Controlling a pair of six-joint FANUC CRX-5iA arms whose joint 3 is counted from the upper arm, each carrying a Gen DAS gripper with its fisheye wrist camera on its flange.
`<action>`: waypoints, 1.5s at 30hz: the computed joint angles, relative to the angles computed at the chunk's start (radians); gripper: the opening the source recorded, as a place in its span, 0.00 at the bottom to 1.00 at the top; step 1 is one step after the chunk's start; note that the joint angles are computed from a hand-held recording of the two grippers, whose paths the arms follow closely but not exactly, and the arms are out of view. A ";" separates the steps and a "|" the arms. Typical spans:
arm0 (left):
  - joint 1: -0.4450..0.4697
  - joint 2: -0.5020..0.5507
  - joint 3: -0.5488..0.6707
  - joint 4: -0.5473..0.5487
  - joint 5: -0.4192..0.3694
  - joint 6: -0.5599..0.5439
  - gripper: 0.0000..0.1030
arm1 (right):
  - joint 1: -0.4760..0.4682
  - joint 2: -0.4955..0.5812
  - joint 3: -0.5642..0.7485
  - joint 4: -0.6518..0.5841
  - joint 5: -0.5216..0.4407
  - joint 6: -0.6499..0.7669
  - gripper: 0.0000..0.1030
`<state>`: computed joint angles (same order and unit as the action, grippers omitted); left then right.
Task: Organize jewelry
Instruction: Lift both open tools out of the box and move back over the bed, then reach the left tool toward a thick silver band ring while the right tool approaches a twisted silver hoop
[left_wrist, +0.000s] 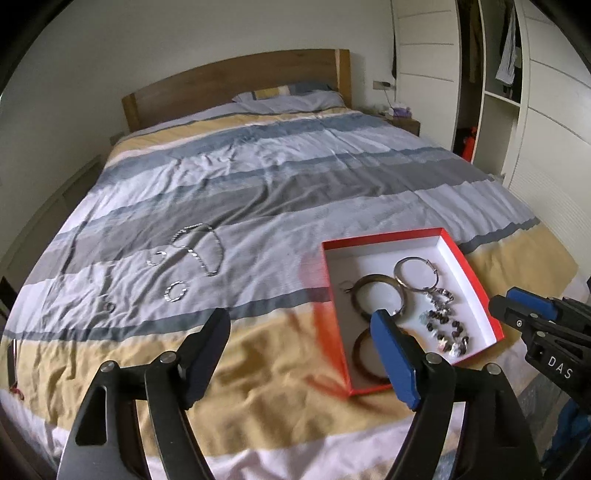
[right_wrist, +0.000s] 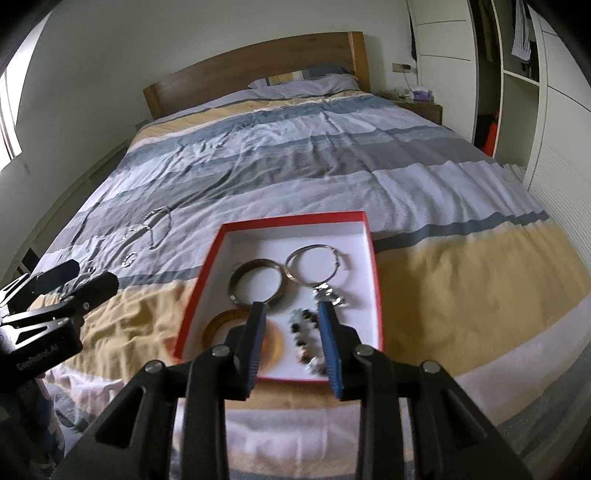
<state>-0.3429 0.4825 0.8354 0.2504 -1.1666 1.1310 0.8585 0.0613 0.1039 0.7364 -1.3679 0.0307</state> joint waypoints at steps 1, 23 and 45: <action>0.008 -0.013 -0.014 0.001 0.003 -0.003 0.76 | 0.008 0.006 0.011 0.002 -0.007 -0.002 0.29; 0.186 -0.173 -0.242 0.089 0.134 -0.054 0.80 | 0.082 0.235 0.341 0.033 -0.076 0.147 0.31; 0.331 0.129 0.023 0.034 0.060 0.033 0.80 | -0.092 0.624 0.854 -0.227 0.011 0.492 0.38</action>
<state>-0.0115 0.6114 0.8579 0.2847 -1.1070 1.1643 0.7665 0.6852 0.9578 0.5091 -1.3569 0.5231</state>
